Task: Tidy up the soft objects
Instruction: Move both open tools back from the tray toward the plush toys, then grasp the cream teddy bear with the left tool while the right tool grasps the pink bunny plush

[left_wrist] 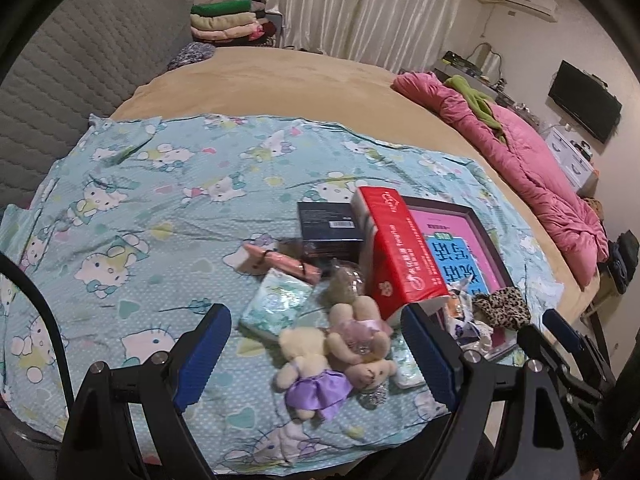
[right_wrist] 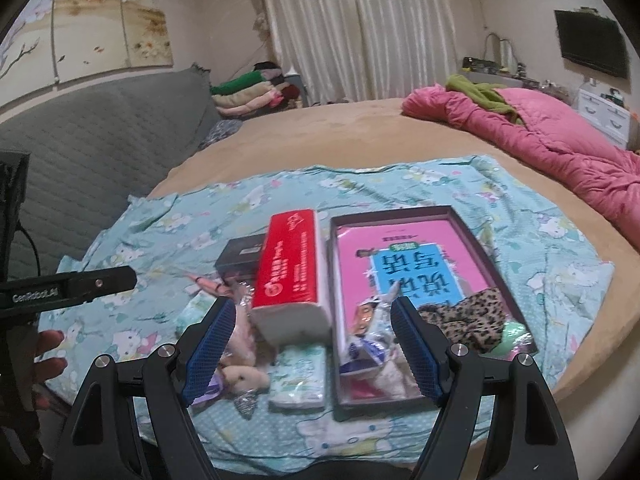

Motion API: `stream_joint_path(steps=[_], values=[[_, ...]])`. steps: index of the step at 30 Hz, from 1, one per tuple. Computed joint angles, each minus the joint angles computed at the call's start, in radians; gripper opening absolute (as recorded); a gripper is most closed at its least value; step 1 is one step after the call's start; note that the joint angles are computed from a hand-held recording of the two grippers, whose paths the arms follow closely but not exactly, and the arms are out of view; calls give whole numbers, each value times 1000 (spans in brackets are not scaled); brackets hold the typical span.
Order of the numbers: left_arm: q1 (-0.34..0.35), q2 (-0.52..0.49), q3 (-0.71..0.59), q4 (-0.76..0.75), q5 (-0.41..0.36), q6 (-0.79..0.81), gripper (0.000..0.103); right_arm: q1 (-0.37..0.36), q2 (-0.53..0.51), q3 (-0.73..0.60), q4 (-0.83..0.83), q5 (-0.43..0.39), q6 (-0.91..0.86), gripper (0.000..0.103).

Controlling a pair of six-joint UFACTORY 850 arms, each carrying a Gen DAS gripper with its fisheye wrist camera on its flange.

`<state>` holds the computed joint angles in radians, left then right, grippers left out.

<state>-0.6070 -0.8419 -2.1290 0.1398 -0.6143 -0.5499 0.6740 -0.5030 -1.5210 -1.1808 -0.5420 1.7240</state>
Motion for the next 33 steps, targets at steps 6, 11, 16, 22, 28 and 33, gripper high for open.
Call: stream_joint_path(steps=[6,11,16,22,28,33], values=[[12,2,25,65,-7,-50,86,-1,-43,-47,113,56,-111,81],[33,8,69,11,22,-36,86,-3,-82,-85,200,71,-200,81],[46,0,85,-24,33,-17,86,-2,-125,-127,294,69,-308,81],[60,-19,94,-78,30,22,86,0,-177,-177,406,68,-440,81],[71,-41,97,-194,15,98,86,4,-218,-221,490,59,-559,81],[64,-82,56,-274,-29,177,86,2,-243,-249,555,40,-640,81]])
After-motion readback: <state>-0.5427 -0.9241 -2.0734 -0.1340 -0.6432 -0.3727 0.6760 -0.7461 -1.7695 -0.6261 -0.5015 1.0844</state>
